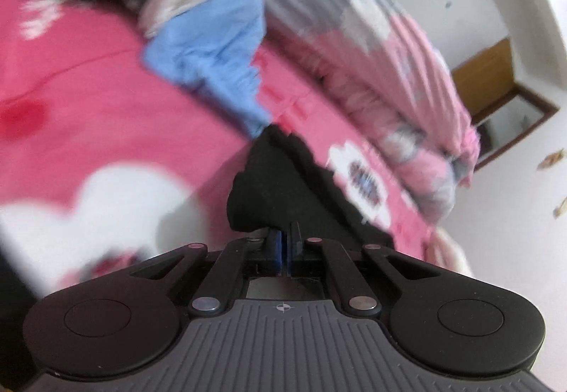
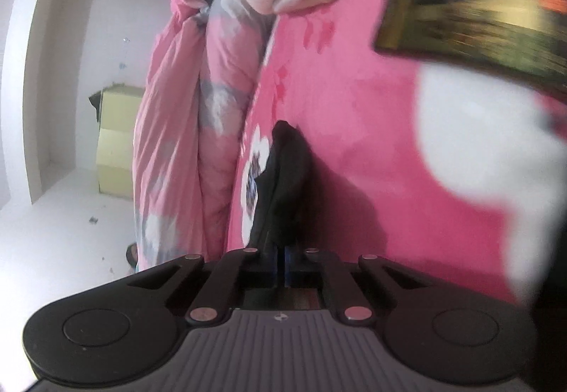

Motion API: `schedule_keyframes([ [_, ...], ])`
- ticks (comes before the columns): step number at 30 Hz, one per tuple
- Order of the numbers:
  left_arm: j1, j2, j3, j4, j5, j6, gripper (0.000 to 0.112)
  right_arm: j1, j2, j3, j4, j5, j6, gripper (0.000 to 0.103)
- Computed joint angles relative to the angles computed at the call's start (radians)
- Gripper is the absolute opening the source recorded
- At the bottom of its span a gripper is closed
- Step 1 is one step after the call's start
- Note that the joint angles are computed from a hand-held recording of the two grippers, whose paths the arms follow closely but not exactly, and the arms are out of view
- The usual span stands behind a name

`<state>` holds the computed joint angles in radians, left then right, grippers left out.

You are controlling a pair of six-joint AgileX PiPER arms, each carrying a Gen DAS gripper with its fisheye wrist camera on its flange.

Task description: Fold clothes

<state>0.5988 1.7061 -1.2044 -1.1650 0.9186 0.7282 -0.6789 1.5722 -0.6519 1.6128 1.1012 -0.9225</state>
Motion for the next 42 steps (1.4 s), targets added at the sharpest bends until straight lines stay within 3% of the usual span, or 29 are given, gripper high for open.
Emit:
schedule_keyframes([
  [5,0.089,-0.061,0.102,0.151,0.056,-0.006,0.001,-0.156,-0.105,0.119,-0.178,0.091,0.018,0.003],
  [7,0.091,-0.043,0.102,0.201,0.023,0.018,0.002,-0.126,-0.099,0.099,-0.210,0.034,-0.020,0.006],
  [9,0.109,-0.047,0.091,0.232,-0.001,0.024,0.007,-0.092,-0.094,0.077,-0.244,-0.029,-0.055,0.017],
  [10,0.130,-0.056,0.083,0.229,-0.003,0.038,0.015,-0.098,-0.097,0.052,-0.269,-0.021,-0.052,0.022],
  [11,0.144,-0.071,0.079,0.220,-0.018,0.065,0.023,-0.107,-0.100,0.025,-0.295,-0.006,-0.047,0.033],
  [13,0.161,-0.108,0.076,0.190,-0.066,0.142,0.031,-0.130,-0.135,-0.022,-0.336,-0.001,-0.052,0.051],
  [14,0.154,-0.112,0.064,0.180,-0.087,0.167,0.032,-0.146,-0.169,-0.040,-0.352,-0.012,-0.065,0.053],
  [18,0.067,-0.079,-0.027,0.180,-0.153,0.204,0.033,-0.132,-0.225,-0.126,-0.362,-0.066,-0.073,0.054],
  [20,0.000,-0.048,-0.075,0.201,-0.180,0.205,0.033,-0.048,-0.230,-0.161,-0.334,-0.128,-0.085,0.053],
  [24,-0.152,0.038,-0.167,0.285,-0.262,0.217,0.034,0.198,-0.197,-0.259,-0.322,-0.261,-0.127,0.051],
  [27,-0.215,0.118,-0.240,0.332,-0.284,0.231,0.034,0.375,-0.119,-0.375,-0.342,-0.293,-0.163,0.047],
  [31,-0.255,0.221,-0.339,0.348,-0.306,0.265,0.034,0.625,0.033,-0.597,-0.543,-0.327,-0.106,0.045],
  [38,-0.289,0.377,-0.514,0.403,-0.308,0.307,0.039,0.861,0.326,-0.945,-0.871,-0.234,0.058,0.032],
  [42,-0.266,0.451,-0.618,0.385,-0.224,0.266,0.040,0.914,0.456,-1.089,-0.967,-0.181,0.105,0.031],
])
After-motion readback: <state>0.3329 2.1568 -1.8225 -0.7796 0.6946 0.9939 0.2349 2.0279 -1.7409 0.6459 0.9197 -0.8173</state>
